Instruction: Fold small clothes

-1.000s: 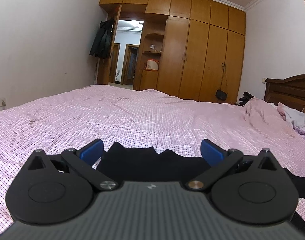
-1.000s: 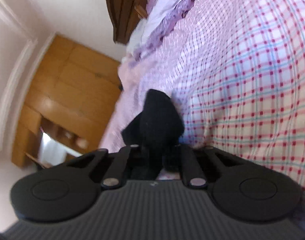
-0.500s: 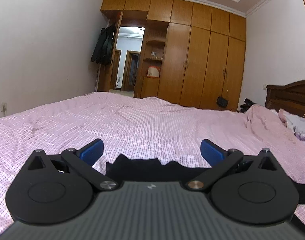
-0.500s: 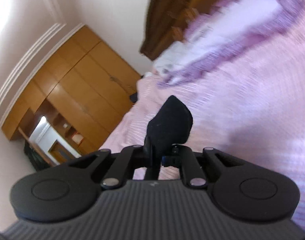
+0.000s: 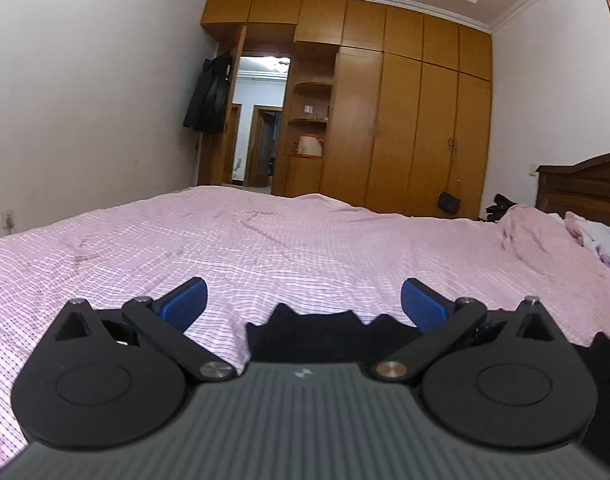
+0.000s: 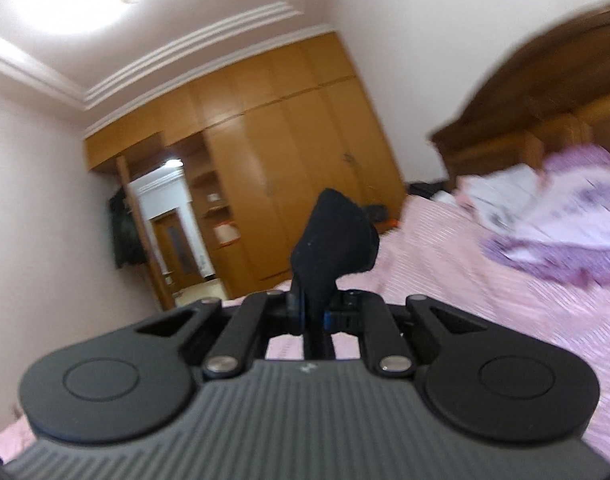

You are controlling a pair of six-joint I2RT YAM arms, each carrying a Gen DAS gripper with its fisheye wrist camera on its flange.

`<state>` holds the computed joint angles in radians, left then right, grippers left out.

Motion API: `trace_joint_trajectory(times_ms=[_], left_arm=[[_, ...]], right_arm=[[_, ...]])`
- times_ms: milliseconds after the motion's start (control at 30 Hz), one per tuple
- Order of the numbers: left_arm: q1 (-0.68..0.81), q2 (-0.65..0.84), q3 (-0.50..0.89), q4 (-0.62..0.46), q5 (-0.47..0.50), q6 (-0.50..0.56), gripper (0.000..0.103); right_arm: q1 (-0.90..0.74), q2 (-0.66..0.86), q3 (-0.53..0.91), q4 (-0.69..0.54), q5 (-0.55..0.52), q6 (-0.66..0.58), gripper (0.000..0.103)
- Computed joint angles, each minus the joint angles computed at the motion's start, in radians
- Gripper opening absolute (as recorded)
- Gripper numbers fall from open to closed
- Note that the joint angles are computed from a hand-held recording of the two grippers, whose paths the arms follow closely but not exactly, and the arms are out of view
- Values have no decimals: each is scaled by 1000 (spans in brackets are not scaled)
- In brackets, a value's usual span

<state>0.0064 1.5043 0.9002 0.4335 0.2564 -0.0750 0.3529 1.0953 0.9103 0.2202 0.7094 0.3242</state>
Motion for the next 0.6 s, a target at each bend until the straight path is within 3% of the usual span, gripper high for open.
trace_joint_trajectory(times_ms=[167,400,600], left_arm=[[52,72,19,36,31,-69,103],[105,120,60,24,43,-102,103],[101,133,71,-6,45,-118,103]], right_arm=[[97,182,147,48,33,-184,10],[163,450,350,77,8,-268,10],[257,784,586,241,-37,-346,10]])
